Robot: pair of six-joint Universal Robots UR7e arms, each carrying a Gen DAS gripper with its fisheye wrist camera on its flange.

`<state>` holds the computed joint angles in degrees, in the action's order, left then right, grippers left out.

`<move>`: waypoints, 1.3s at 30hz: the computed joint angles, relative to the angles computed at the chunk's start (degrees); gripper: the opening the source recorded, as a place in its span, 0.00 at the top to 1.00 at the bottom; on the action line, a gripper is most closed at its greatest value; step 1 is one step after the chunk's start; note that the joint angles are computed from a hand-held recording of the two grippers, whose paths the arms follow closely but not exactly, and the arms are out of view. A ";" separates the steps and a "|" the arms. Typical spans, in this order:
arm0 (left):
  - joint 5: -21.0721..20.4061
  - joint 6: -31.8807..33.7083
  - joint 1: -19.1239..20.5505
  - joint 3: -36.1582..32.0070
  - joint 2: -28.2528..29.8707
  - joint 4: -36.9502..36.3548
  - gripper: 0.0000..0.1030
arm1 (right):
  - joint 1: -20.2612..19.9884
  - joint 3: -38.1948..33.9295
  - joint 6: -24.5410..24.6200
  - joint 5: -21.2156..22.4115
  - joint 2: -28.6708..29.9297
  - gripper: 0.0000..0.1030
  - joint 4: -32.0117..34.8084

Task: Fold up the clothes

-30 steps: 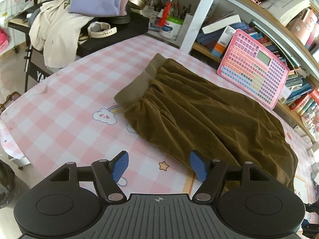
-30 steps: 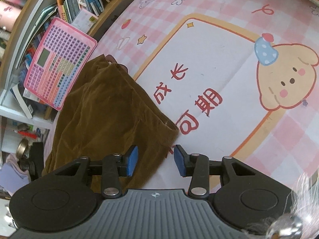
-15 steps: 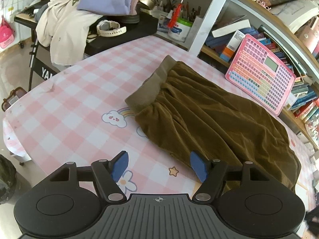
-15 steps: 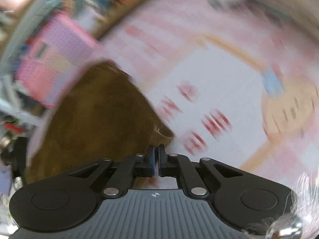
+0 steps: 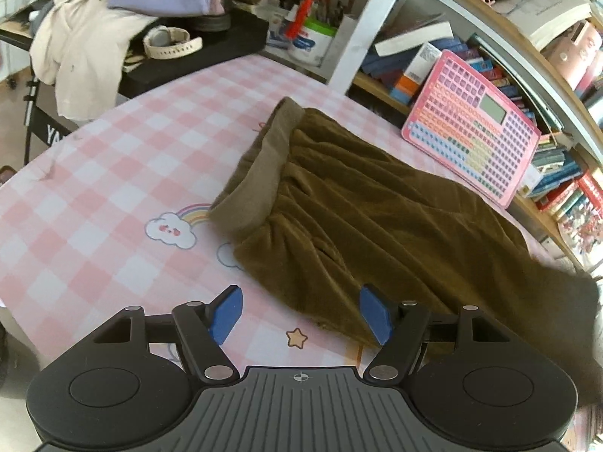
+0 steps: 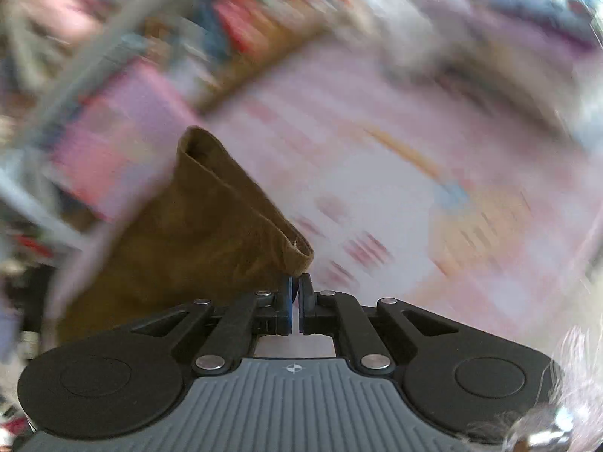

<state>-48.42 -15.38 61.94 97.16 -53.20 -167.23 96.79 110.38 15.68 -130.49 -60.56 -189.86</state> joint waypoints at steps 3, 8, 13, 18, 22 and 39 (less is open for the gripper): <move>0.03 1.27 0.24 -0.33 -0.07 -0.34 0.32 | -0.69 1.11 -0.10 -1.75 0.56 0.97 -0.47; 0.88 1.90 0.85 -0.39 -0.66 -0.79 0.32 | 0.26 0.13 -0.63 -7.08 1.45 0.94 2.69; 1.97 1.39 1.67 -0.07 -1.50 -0.74 0.32 | 3.35 -3.33 -10.47 -14.93 6.40 0.90 -5.72; 2.67 0.93 2.44 -0.03 -1.99 -0.50 0.32 | 4.66 -6.40 -27.57 -12.05 10.46 0.86 -14.14; 2.20 1.23 2.79 0.12 -2.22 -0.92 0.32 | 4.09 -6.43 -29.21 -10.42 11.60 0.86 -10.41; 0.37 3.12 3.61 0.08 -2.53 -0.33 0.32 | 4.14 -5.23 -24.95 -11.75 11.94 0.75 -4.91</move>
